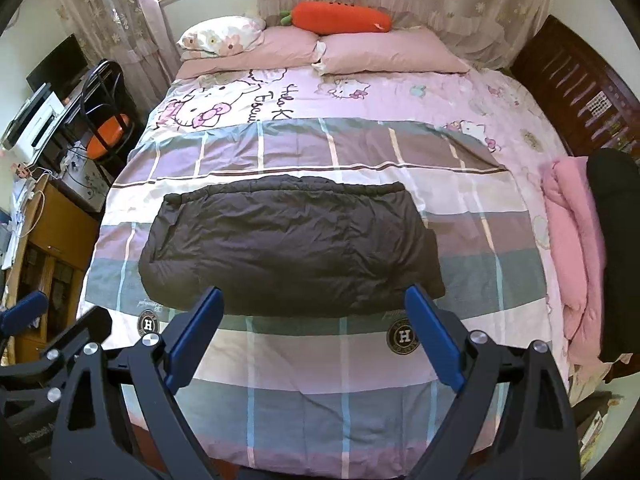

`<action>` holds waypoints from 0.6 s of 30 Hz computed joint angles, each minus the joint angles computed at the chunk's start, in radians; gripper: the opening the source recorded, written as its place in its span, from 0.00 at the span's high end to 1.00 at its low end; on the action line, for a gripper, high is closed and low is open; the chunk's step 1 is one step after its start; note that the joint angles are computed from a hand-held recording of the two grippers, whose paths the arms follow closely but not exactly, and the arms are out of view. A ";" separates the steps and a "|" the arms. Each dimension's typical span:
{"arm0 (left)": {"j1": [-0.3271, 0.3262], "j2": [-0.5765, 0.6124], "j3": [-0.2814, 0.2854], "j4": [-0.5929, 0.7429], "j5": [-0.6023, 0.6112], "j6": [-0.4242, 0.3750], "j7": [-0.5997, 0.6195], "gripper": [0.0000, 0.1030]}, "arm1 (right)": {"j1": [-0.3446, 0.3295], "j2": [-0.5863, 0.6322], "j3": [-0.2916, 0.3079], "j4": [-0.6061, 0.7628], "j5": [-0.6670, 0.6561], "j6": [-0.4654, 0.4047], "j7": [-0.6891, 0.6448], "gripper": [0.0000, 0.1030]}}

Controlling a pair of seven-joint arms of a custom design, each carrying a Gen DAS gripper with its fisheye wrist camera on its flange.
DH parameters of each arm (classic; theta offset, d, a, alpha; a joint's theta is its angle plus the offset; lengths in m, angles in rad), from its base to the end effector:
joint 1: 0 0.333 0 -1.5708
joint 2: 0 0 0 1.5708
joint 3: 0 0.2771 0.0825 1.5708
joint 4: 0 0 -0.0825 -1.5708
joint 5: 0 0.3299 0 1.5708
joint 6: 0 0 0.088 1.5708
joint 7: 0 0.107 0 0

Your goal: Fold large clothes

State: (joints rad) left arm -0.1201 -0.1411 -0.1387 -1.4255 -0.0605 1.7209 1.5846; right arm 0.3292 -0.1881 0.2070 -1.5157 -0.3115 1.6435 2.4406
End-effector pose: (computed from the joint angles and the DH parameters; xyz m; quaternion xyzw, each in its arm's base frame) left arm 0.4427 -0.1304 0.7309 -0.5873 0.7798 -0.1827 0.1166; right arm 0.3931 0.2128 0.7096 -0.5546 0.7992 -0.1856 0.1386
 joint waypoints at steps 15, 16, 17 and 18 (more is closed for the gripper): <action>-0.005 0.004 -0.008 0.016 0.021 -0.025 -0.009 0.02 | 0.012 0.007 0.016 0.034 -0.032 -0.063 0.027 0.11; -0.006 0.003 -0.008 0.017 0.020 -0.027 -0.008 0.02 | 0.014 0.004 0.015 0.031 -0.030 -0.063 0.031 0.11; -0.006 0.003 -0.008 0.019 0.020 -0.028 -0.007 0.02 | 0.015 0.001 0.015 0.029 -0.030 -0.064 0.034 0.11; -0.007 0.003 -0.008 0.020 0.022 -0.029 -0.008 0.02 | 0.015 0.002 0.015 0.029 -0.033 -0.064 0.032 0.11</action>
